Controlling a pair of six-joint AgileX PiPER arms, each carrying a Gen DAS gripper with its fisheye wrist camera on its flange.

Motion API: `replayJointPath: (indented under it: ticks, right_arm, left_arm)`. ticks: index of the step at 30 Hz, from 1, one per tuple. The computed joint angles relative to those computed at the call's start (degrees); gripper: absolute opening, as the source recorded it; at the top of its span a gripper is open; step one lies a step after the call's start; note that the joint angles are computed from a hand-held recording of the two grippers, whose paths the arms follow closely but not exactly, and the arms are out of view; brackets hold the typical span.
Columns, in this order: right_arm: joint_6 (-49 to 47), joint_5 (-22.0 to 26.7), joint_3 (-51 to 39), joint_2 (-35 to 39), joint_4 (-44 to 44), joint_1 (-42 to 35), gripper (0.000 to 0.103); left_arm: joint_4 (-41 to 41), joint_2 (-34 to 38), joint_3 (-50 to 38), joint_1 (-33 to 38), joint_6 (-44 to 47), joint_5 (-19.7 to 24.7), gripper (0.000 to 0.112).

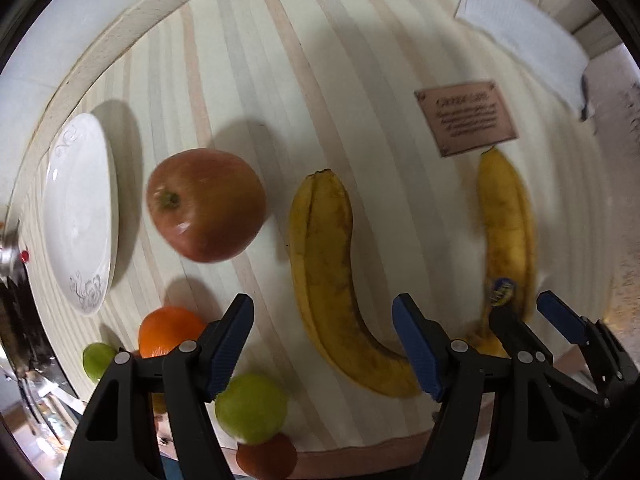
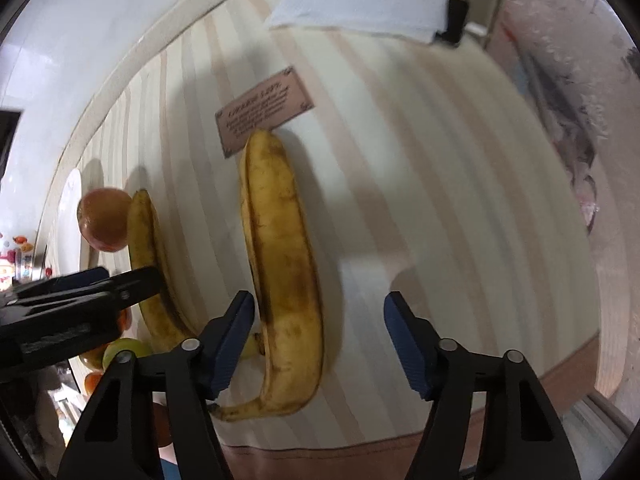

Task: Organize fruits
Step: 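Reach both grippers to the two bananas and close on them, then carry a banana in each gripper onto the white plate and open both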

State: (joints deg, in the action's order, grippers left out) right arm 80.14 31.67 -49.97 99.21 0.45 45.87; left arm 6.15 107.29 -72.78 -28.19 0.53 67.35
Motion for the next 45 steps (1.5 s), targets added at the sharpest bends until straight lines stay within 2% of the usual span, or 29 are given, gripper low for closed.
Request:
replayJointPath:
  ticks: [2,3,4,5,6,8,10,14,19,21,26,31,38,40,45]
  right_arm:
    - [0.18,0.30,-2.14,1.48,-2.75,1.06,0.052]
    - [-1.02,-0.58,-2.32,1.82,-2.02,1.04,0.040]
    - [-1.76,-0.38,-3.17,2.43,-1.86,1.06,0.037]
    - [-1.82,2.05,-5.06,3.40,-2.89,1.63,0.037]
    - [-2.23,3.47,-6.00,3.86,-2.97,1.88,0.037]
    - [-4.09,4.60,-6.34,3.94,-0.76,1.97,0.037]
    - [-6.00,4.82,-5.37,3.27,1.73,2.12,0.037]
    - [-6.77,4.70,-3.27,1.89,3.35,3.01,0.038]
    - [-3.44,2.08,-2.43,2.33,2.89,2.92,0.040]
    - [-1.37,4.00,-3.93,3.08,-0.62,3.36,0.040]
    - [1.61,11.57,-13.71,10.31,-7.56,4.89,0.037]
    - [2.23,8.38,-10.83,8.07,-6.02,5.05,0.036]
    - [5.53,6.70,-2.63,-2.88,-8.32,5.67,0.036]
    - [6.84,7.46,0.24,-7.76,-9.03,6.59,0.036]
    - [7.95,11.84,-3.21,-12.38,-11.62,8.33,0.036]
  left_arm:
    - [0.75,0.79,0.54,-0.85,-0.28,-0.36,0.070]
    - [1.16,1.15,1.15,-1.45,-0.37,-0.62,0.070]
    - [1.10,1.60,1.17,-1.69,-0.29,-0.86,0.070]
    - [0.80,1.81,1.65,-1.86,-0.12,-1.44,0.066]
    - [0.36,1.71,2.40,-2.03,-0.16,-2.09,0.054]
    - [2.30,0.79,4.19,-3.12,-2.08,-3.90,0.050]
    - [3.34,-0.42,5.83,-4.00,-3.27,-5.70,0.035]
    - [0.68,-1.66,8.76,-4.44,-1.23,-6.05,0.036]
    - [0.82,-0.89,11.20,-5.23,-3.75,-9.47,0.038]
    - [0.59,-0.99,12.15,-4.75,-3.90,-10.74,0.037]
    - [0.50,-2.79,14.85,-4.80,-3.88,-13.47,0.033]
    - [-2.39,-6.13,15.37,-3.87,-0.88,-11.40,0.032]
    - [-7.50,-11.17,14.70,2.02,6.51,-7.34,0.031]
    - [-8.90,-12.82,13.68,4.12,8.74,-5.28,0.030]
    - [-12.12,-16.28,10.00,12.10,15.31,0.05,0.028]
